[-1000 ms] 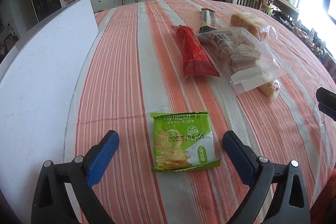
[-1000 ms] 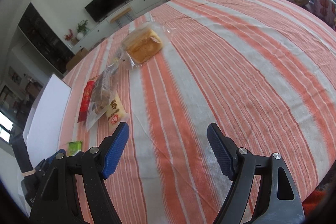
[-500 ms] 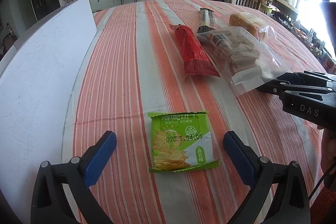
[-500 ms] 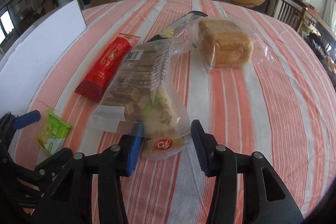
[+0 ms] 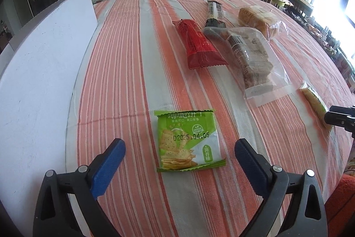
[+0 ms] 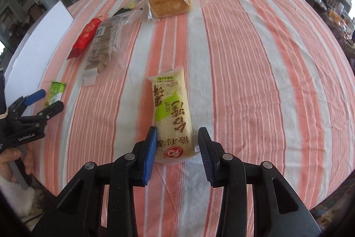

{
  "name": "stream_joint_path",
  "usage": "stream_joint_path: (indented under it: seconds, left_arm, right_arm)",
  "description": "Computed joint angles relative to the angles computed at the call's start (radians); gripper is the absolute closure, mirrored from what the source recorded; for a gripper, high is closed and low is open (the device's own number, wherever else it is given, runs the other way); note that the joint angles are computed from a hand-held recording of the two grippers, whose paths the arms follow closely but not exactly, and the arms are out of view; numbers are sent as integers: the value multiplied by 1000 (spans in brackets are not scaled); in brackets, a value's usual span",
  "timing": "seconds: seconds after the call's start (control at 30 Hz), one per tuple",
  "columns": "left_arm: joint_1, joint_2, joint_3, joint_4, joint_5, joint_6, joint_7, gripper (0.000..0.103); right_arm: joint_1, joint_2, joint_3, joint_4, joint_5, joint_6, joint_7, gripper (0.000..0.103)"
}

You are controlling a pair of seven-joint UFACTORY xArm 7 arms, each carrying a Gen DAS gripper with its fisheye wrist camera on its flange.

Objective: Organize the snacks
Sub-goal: 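Carry both packets over the box and open both tools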

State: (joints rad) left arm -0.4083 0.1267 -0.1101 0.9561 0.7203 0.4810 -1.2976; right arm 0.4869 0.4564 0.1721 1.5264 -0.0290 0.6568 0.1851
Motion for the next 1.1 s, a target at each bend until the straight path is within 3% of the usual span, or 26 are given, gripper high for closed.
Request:
stream_joint_path:
  seconds: [0.07,0.13,0.17,0.2,0.23,0.27,0.3,0.33,0.53,0.67,0.77,0.9,1.1]
  left_arm:
    - [-10,12,-8,26,-10,59,22,10]
    - [-14,11,-7,28,-3,55,22,17]
    - [-16,9,-7,31,0,55,20,26]
    - [-19,4,-5,30,17,53,7,46]
    - [-19,0,-5,30,24,55,7,54]
    - [-12,-4,-8,24,1,47,26,55]
    - [-6,-19,-5,3,2,17,15,55]
    - [2,-41,-2,-27,1,-26,-2,55]
    - [59,-206,-42,-173,-18,-186,-73,55]
    - [61,-358,-63,-266,-155,-262,-16,55]
    - [25,-503,-59,-340,-270,-279,43,55]
    - [25,-757,-81,-434,-350,-179,69,55]
    - [126,-1195,-122,-533,-397,260,128,55]
  right_arm:
    - [19,28,-9,55,-26,35,8,41]
    - [42,70,-18,124,-60,76,6,41]
    - [56,100,-23,169,-80,97,-2,42]
    - [74,125,-33,207,-105,120,-4,42]
    - [91,149,-45,242,-128,146,-1,43]
    - [97,176,-50,277,-135,173,-3,51]
    - [89,172,-44,270,-118,163,2,70]
    - [76,163,-38,262,-93,170,9,74]
    - [6,3,1,64,19,69,27,74]
    - [8,-55,16,22,36,37,45,74]
    - [14,-46,65,71,99,22,6,74]
    - [57,3,150,192,209,5,-90,74]
    - [222,217,235,576,325,88,-210,74]
